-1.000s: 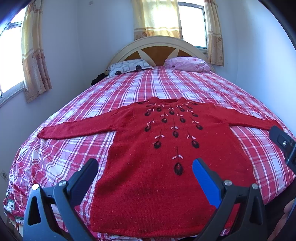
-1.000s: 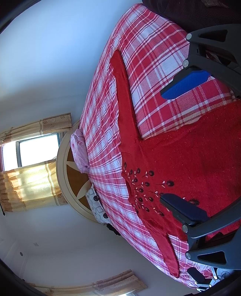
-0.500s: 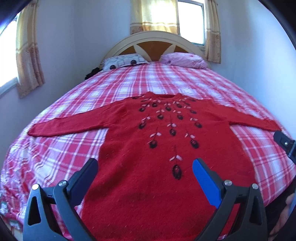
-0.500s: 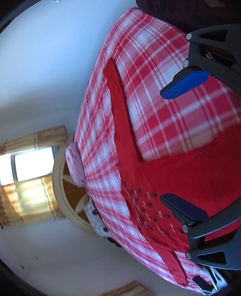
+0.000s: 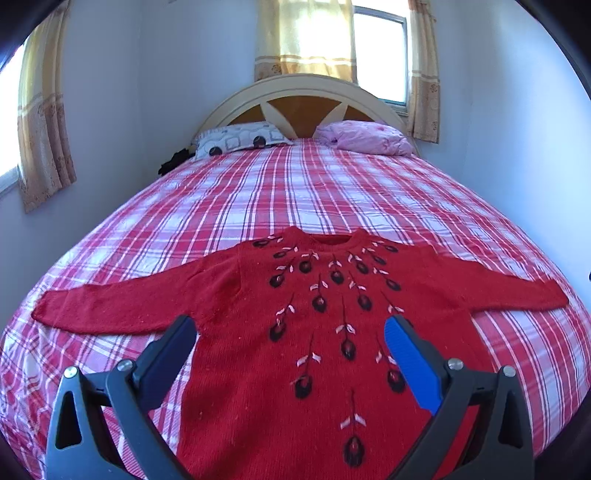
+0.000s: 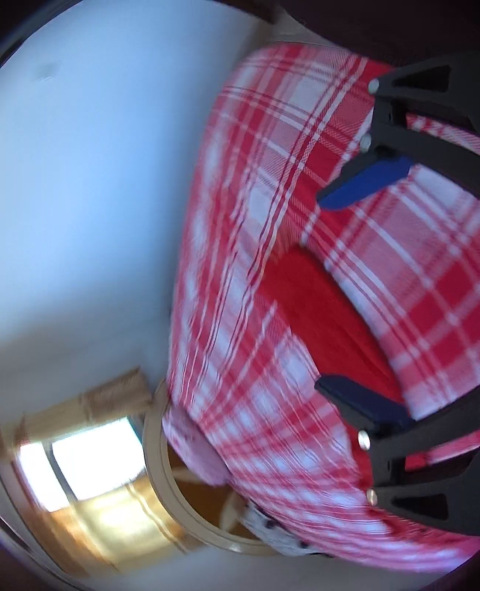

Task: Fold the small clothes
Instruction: 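Grasp the sleeve cuff of the red sweater with the right gripper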

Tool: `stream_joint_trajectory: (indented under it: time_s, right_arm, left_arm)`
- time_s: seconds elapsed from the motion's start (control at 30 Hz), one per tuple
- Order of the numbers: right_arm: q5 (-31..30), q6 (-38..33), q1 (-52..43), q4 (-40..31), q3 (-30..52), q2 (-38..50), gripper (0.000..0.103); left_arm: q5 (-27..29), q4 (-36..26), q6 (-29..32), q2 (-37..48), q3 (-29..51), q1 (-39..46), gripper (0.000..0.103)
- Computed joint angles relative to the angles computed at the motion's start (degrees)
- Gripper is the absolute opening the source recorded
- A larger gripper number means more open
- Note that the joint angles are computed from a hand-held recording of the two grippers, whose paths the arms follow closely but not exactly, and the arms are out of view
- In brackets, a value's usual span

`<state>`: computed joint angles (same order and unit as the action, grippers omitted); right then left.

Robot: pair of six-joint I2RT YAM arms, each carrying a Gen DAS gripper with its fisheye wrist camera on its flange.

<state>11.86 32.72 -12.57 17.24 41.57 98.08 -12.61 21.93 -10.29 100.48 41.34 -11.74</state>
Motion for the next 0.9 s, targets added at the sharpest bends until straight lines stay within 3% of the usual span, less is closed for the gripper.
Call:
stream_joint_trajectory:
  time_s: [0.03, 0.13, 0.37, 0.43, 0.47, 0.53, 0.7, 0.9]
  right_arm:
    - [-2.2, 0.5, -2.5, -1.4, 3.0, 3.5, 0.072]
    - [-4.9, 0.1, -5.3, -4.2, 10.5, 11.8, 0.067]
    - [-1.4, 0.0, -4.1, -12.3, 24.3, 24.6, 0.067]
    - [3.1, -2.2, -2.4, -14.4, 27.1, 26.7, 0.066]
    - [4.2, -3.0, -1.9, -15.2, 28.0, 27.3, 0.063]
    - [6.7, -5.1, -1.2, -17.4, 29.9, 28.6, 0.042]
    - [1.8, -9.2, -2.1, -19.6, 31.6, 28.6, 0.009]
    - [-1.4, -6.4, -1.0, -22.7, 30.5, 23.1, 0.007]
  left_arm:
    - [0.4, -0.3, -0.6, 1.2, 0.9, 0.4, 0.103]
    - [1.2, -1.5, -1.7, 5.1, 3.7, 1.3, 0.103]
    - [-2.2, -3.2, -0.9, 11.5, 8.1, 2.1, 0.103]
    - [-1.3, -4.5, -1.7, 12.3, 9.0, 3.2, 0.103]
    - [-0.6, -5.1, -2.0, 12.7, 9.5, 3.8, 0.103]
    - [0.2, -5.7, -2.6, 13.3, 10.0, 4.6, 0.103]
    - [0.7, -5.7, -2.9, 14.1, 9.9, 5.4, 0.103]
    - [2.8, -4.3, -3.0, 12.9, 8.0, 6.6, 0.103]
